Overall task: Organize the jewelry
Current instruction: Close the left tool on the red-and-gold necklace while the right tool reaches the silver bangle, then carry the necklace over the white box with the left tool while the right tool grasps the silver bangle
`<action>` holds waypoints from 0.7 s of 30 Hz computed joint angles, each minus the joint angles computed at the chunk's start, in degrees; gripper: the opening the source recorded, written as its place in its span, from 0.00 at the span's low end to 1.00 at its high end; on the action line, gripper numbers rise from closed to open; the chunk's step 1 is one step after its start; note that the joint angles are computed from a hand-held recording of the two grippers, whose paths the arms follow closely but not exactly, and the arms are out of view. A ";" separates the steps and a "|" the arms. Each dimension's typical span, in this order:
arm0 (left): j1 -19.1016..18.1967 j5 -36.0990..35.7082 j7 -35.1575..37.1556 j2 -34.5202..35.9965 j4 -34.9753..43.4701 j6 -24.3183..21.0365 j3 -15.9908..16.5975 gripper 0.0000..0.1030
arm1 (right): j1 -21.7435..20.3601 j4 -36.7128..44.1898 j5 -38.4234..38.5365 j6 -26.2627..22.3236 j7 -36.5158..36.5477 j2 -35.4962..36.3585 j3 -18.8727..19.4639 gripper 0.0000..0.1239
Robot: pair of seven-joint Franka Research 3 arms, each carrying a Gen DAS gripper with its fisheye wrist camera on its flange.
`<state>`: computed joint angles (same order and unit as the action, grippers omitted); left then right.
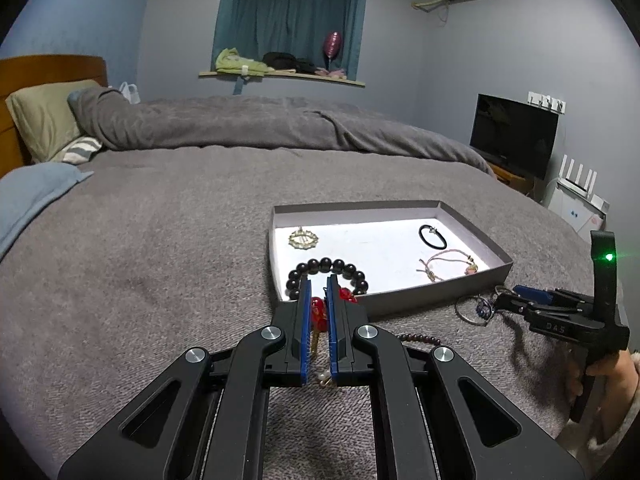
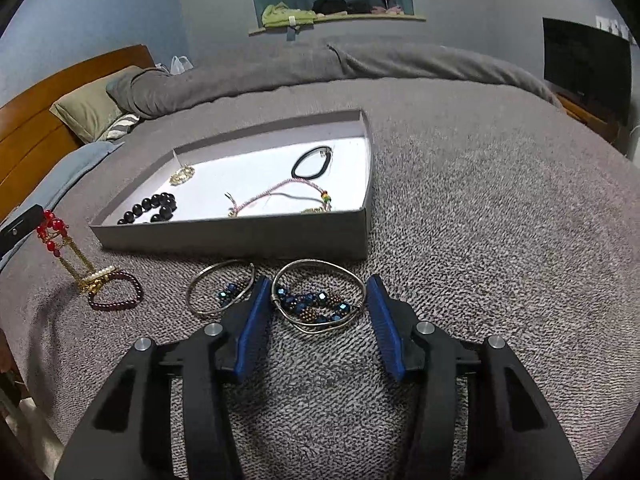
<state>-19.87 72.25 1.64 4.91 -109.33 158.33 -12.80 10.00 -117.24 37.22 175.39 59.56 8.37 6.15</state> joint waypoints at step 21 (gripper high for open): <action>-1.22 -14.57 23.53 12.98 21.39 -0.08 1.58 0.08 | 2.40 14.09 0.53 -0.62 -4.33 6.59 -0.37 0.40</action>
<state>-21.09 57.68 25.16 17.90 -87.94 158.25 -11.22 12.40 -103.15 37.76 174.76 55.23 14.96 5.78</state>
